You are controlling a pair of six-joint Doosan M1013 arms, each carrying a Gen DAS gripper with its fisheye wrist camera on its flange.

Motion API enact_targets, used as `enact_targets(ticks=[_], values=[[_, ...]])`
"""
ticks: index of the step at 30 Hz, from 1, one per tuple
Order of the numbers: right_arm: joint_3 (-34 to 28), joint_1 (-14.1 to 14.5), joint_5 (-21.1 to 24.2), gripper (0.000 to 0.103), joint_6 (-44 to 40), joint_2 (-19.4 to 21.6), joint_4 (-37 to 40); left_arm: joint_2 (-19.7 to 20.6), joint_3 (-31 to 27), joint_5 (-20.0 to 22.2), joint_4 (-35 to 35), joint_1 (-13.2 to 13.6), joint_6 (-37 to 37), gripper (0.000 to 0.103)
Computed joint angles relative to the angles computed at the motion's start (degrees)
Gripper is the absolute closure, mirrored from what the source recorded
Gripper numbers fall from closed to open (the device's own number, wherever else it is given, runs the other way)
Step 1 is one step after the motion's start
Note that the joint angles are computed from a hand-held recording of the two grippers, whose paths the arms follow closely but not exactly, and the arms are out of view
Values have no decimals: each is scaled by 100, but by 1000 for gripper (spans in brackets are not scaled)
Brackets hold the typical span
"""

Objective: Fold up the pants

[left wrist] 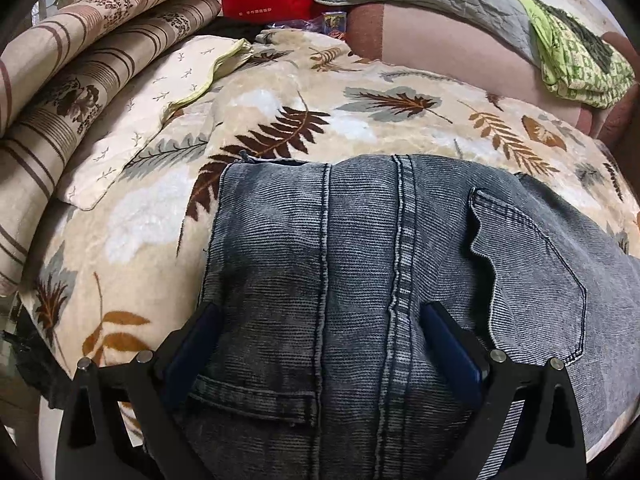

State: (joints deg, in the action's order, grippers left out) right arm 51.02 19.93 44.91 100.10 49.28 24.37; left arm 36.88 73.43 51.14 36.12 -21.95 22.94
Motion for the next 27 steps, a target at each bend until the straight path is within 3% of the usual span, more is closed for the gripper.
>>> enact_targets(ticks=[1,3,5,9,10,13,17,21,24,27], values=[[-23,-84,275,27,13,109,68,15,-45,83,-23,-10,16,3],[141,-170,97,27,-329,51,572,39,-131,273,-36,-39,107,3],[121,-174,184,27,-295,-23,595,41,-169,360,-22,-62,147,3],[558,-158,-460,25,-1463,-331,1358,38,-206,470,14,-95,213,3],[555,-142,-474,20,-1504,-316,1333,42,-216,491,15,-97,230,3],[211,-180,122,17,-715,46,787,48,-247,540,-51,-95,291,3],[494,-207,-266,17,-1166,-201,1353,-43,-194,581,146,-142,151,3],[771,-218,-676,17,-1825,-365,1835,-225,-105,348,614,-286,-238,3],[356,-285,44,17,-831,-9,1288,-259,-136,-36,677,-393,-148,3],[446,-349,-57,17,-1108,-88,1757,-155,-251,-316,470,-469,300,3]])
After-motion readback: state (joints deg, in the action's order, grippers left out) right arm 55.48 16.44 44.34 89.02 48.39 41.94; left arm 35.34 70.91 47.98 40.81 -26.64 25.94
